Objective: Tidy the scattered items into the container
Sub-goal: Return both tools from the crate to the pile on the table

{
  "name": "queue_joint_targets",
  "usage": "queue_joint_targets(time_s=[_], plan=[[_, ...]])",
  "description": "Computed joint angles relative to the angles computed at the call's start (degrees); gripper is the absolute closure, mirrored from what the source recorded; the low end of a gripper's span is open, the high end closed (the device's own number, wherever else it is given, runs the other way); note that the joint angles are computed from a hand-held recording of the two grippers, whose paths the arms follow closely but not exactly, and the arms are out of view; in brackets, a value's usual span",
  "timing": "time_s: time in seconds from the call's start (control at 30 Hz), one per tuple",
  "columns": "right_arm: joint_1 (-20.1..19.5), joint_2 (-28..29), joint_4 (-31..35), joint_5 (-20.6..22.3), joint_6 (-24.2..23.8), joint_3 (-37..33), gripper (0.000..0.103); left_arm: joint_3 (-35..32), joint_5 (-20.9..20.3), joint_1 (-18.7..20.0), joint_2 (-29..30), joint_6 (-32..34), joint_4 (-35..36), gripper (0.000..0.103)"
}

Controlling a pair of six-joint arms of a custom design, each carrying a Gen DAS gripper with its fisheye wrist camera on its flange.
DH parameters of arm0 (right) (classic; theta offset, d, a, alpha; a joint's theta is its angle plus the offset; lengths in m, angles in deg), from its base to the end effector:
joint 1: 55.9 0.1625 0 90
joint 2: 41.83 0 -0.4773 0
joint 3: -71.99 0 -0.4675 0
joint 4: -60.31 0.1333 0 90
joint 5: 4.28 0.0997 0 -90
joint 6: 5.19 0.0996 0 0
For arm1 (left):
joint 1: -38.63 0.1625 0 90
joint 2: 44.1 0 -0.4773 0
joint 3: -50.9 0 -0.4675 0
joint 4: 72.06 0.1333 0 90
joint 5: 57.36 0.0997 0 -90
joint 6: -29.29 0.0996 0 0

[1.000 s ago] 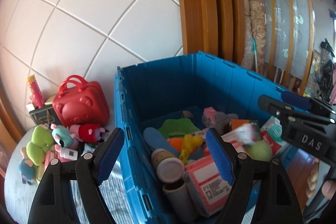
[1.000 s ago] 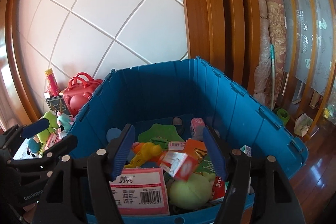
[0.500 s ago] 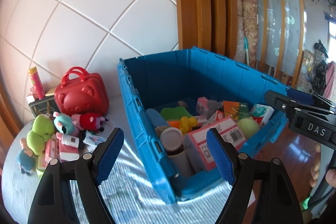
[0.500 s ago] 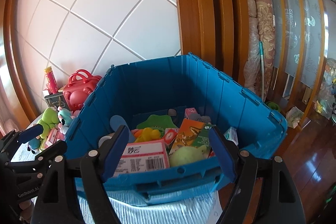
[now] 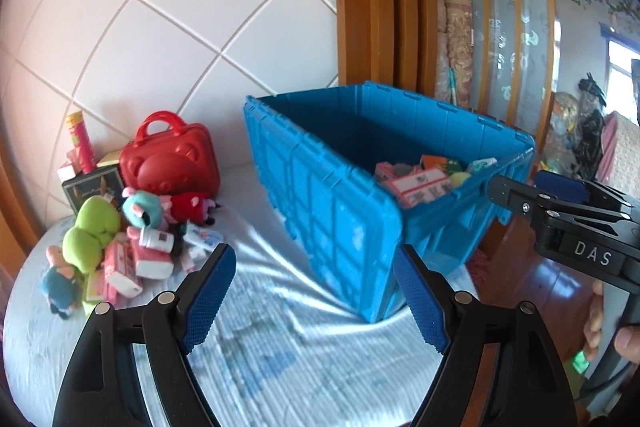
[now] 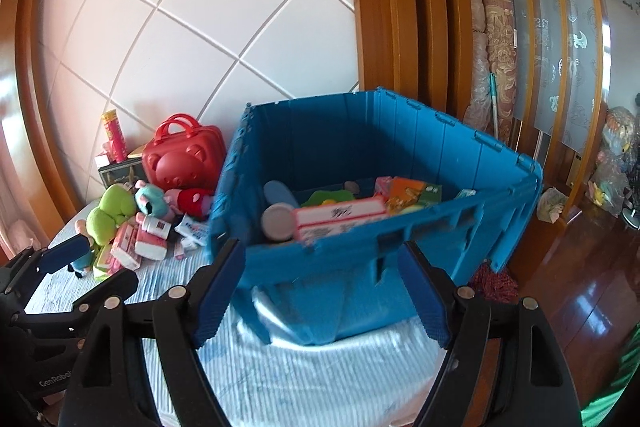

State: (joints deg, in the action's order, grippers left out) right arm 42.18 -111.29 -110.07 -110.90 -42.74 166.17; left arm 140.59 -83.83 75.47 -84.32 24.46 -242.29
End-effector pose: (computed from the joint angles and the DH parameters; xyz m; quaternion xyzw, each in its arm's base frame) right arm 0.2060 -0.7052 0.4424 0.2771 -0.8328 0.4142 0.2411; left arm -0.4882 -0.6437 0.1282 0.2082 0.8051 -0.4433 0.3347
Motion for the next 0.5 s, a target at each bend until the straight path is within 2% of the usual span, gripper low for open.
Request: queue_joint_targets(time_s=[0.33,0.5], plan=[[5.0,-2.2,-2.6,-1.7,2.4,10.3,0.025,16.8,4.8,-2.5,-13.0,-11.7,5.2,0.021],[6.9,-1.0,-0.9,-2.0,2.6,11.8,0.025,22.1,7.1,-2.0,-19.3,-22.9,14.9,0.021]])
